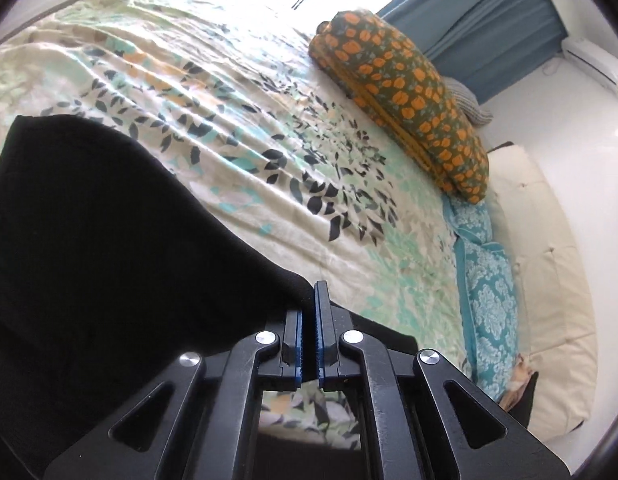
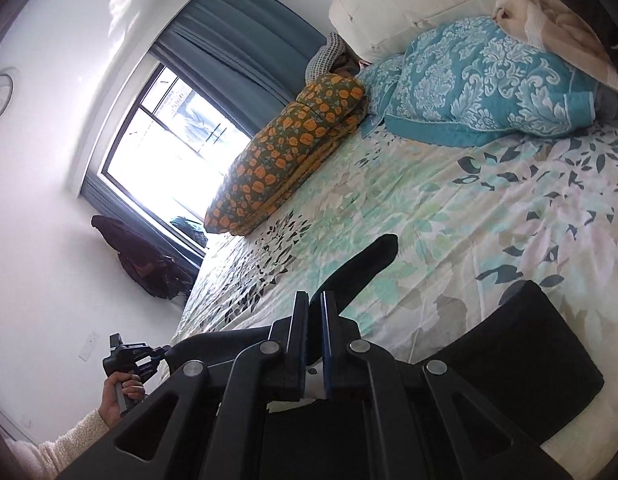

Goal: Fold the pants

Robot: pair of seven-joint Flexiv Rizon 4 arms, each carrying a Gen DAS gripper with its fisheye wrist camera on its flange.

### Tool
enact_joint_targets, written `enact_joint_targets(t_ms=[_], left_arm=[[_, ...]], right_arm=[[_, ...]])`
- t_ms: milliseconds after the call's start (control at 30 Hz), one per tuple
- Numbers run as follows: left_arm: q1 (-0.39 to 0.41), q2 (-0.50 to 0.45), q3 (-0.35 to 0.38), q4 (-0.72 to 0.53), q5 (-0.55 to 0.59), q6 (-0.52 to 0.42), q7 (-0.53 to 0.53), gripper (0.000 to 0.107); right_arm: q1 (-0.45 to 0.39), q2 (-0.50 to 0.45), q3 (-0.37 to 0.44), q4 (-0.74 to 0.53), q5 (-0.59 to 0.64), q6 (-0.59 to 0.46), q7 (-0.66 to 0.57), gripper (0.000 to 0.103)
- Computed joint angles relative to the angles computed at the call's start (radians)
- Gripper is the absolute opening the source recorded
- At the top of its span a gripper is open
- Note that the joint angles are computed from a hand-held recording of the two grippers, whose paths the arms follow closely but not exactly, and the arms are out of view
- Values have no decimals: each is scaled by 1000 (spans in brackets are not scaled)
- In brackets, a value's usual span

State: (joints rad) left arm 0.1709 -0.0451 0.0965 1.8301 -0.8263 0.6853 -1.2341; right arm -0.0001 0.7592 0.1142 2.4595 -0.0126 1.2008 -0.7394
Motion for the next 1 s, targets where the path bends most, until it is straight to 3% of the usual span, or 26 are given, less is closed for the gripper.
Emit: enact_joint_targets(t_ms=[67,133,200,300,433,667,1000], left_arm=[[3,126,49,132,32,-14,54,3],[9,227,91,256,139,-15,59,3],[25,283,123,355,221,-39,30,3],[37,324,142,440,248,-45,4,3],[8,381,124,469,266,0,49,3],[-47,444,114,499,295,-29,68,4],[-83,452,99,504,328,-102,65,4]], right_arm=[[-2,40,8,4,4,-102,9,6],[-9,80,20,31,25,-214,43,6],[-16,105,32,69,44,-301,76,5],[-31,115,47,98,46,-358,119,3],[-55,124,71,71,-32,-422,122,3],[-108,96,90,-8,-203,-680,87,3],[-150,92,63,9,-294,-740,100,3]])
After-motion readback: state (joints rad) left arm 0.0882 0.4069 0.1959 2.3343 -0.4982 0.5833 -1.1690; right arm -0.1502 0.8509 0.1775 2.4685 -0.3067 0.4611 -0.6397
